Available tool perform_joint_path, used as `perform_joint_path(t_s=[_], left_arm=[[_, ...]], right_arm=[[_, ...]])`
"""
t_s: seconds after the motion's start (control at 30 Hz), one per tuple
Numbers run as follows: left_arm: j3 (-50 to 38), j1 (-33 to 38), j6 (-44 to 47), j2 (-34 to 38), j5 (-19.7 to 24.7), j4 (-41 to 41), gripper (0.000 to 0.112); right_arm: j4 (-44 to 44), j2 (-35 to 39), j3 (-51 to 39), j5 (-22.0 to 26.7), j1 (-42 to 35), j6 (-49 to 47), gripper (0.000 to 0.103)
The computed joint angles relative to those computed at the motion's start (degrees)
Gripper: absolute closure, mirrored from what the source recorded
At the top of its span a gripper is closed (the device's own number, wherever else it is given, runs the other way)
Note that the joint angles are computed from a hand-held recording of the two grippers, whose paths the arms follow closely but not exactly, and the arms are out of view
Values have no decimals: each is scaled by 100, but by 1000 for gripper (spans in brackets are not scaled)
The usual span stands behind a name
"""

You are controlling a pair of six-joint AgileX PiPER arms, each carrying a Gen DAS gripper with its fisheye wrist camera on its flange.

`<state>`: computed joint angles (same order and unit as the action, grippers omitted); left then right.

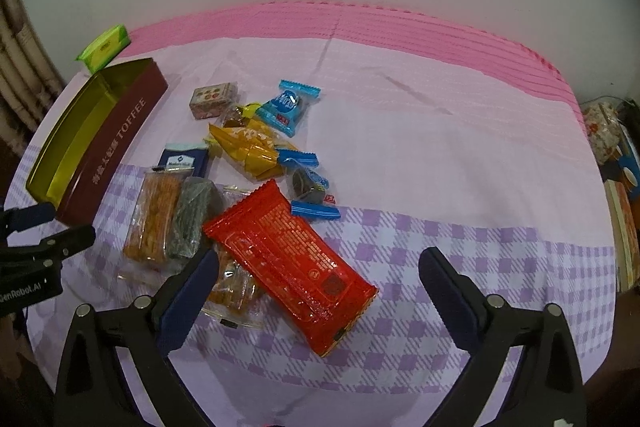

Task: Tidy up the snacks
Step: 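Grasp the red wrapped packet with the right gripper and lift it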

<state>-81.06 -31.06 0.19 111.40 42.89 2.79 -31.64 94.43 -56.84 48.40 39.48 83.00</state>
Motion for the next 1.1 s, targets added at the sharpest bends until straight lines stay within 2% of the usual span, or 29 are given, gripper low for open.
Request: perform_joint_path(t_s=[0.1,0.2,0.33,0.43,0.6,0.93,1.1], left_arm=[[5,-8,-18,8,6,31,37],[-11,-20,-50,14,38,69,37],[-63,-38,-85,49,81,106,37],[-90,-59,-110,59,117,145,37],[-110,-76,-142,77,152,184,37],[-185,-201,-244,140,228,347,37],[-227,-240,-290,173,251,416,37]], right_arm=[[163,-48,126,-319,-165,-398,14],[645,-74,247,-810,-447,-1176,29],[1213,54,241,-1147,-686,-2058,46],[1722,107,283,-1432,-883,-2757,53],[2014,248,176,-1511,-1066,-3462,54],[2548,355,236,-1848,-1524,-4234,54],[2275,366,319,-1985,-1628,-3786,55]])
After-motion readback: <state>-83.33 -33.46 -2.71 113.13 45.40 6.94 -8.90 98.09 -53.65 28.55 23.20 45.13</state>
